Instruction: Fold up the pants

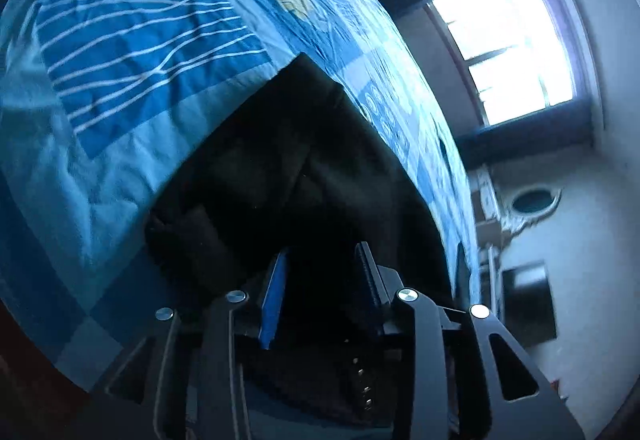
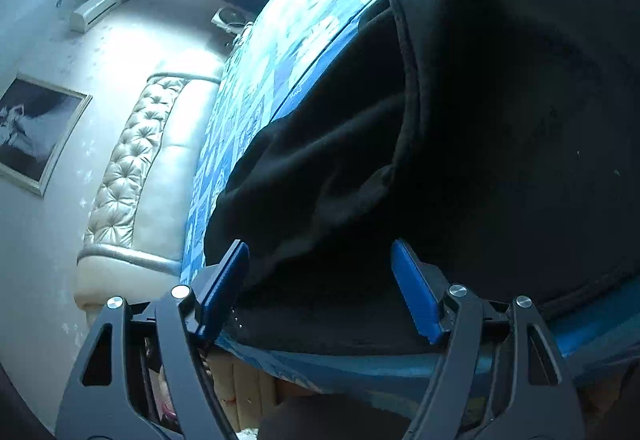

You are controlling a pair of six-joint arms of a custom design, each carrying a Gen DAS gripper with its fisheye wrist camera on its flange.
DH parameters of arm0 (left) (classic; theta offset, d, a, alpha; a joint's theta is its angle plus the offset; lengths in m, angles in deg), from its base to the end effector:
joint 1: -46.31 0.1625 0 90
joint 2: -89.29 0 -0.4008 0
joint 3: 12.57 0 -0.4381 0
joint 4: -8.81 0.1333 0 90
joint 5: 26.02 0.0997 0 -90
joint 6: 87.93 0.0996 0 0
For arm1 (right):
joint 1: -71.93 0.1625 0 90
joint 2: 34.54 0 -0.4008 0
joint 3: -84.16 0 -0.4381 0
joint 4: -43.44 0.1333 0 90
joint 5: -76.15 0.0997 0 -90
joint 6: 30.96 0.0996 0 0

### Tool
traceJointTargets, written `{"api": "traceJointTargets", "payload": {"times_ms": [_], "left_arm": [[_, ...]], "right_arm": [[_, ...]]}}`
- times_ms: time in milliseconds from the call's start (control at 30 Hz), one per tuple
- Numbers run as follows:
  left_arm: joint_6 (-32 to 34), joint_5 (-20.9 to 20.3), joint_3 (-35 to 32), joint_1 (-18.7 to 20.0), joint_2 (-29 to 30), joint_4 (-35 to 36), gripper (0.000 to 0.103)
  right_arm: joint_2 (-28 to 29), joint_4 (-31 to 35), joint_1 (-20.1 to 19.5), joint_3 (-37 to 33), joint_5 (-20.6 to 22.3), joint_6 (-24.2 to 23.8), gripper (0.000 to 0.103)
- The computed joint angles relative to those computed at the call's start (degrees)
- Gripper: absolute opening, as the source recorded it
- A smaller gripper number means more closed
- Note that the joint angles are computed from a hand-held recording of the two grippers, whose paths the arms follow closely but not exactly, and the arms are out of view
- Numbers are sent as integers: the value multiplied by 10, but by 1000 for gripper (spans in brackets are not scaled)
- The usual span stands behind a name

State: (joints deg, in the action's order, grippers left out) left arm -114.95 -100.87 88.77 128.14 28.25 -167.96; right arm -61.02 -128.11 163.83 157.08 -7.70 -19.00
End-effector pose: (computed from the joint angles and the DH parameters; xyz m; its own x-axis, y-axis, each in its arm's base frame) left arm 0.0630 -0.6824 0.2359 -0.9196 -0.3546 0.1690 -0.3591 0.5844 -0.7277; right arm 0.1704 -0.7940 0.0001 -0.9757 0.0769 -0.2049 0.1790 0.8194 -0.5445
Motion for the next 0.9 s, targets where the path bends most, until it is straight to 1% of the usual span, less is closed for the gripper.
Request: {"api": "traceJointTargets", "payload": {"times_ms": [100, 167, 200, 233, 267, 300, 333, 367, 433, 500, 533, 567, 600, 667, 700, 800, 833, 867, 900], "left_arm": [[-8, 2, -5, 1, 4, 3, 35], [-13, 4, -6, 0, 4, 2, 35], [-13, 6, -6, -1, 4, -1, 35], [-16, 11, 0, -2, 1, -4, 35], [-20, 15, 7, -3, -4, -5, 29], [-27, 23, 11, -5, -7, -1, 25], [-36, 33, 16, -6, -11, 4, 19], [-42, 31, 18, -5, -13, 4, 19], [-51, 22, 24, -1, -16, -7, 19], [-63, 2, 25, 7, -15, -17, 19], [-70, -11, 24, 11, -14, -22, 22], [-75, -21, 24, 14, -12, -27, 30], [-79, -36, 22, 19, -9, -38, 35], [-85, -62, 17, 23, 1, -61, 61], [-85, -69, 12, 24, 4, -66, 64], [-67, -35, 5, 11, 3, -40, 64], [-55, -15, 7, 4, 1, -31, 57], [-50, -1, 6, 1, -1, -21, 46], [-45, 15, 6, -2, -2, -7, 41]], "right_arm": [[15, -23, -1, -17, -2, 13, 73], [29, -24, -3, -34, -1, 29, 73], [31, -19, -4, -39, -4, 29, 72], [31, -17, -4, -40, -7, 29, 65], [34, -21, -6, -42, -2, 32, 56], [34, -21, -10, -43, 3, 34, 50], [35, -15, -14, -44, 11, 38, 35], [36, -12, -19, -44, 19, 42, 22], [34, -21, -27, -35, 34, 52, 13], [32, -30, -31, -28, 44, 50, 11], [29, -33, -30, -24, 45, 47, 11], [29, -35, -30, -24, 45, 45, 11], [30, -37, -30, -24, 46, 44, 11], [30, -40, -31, -22, 47, 43, 11], [30, -42, -31, -22, 47, 43, 11], [29, -42, -31, -20, 47, 46, 11], [28, -43, -30, -17, 48, 48, 11], [28, -44, -30, -17, 49, 50, 12], [27, -46, -31, -15, 51, 51, 12]]}}
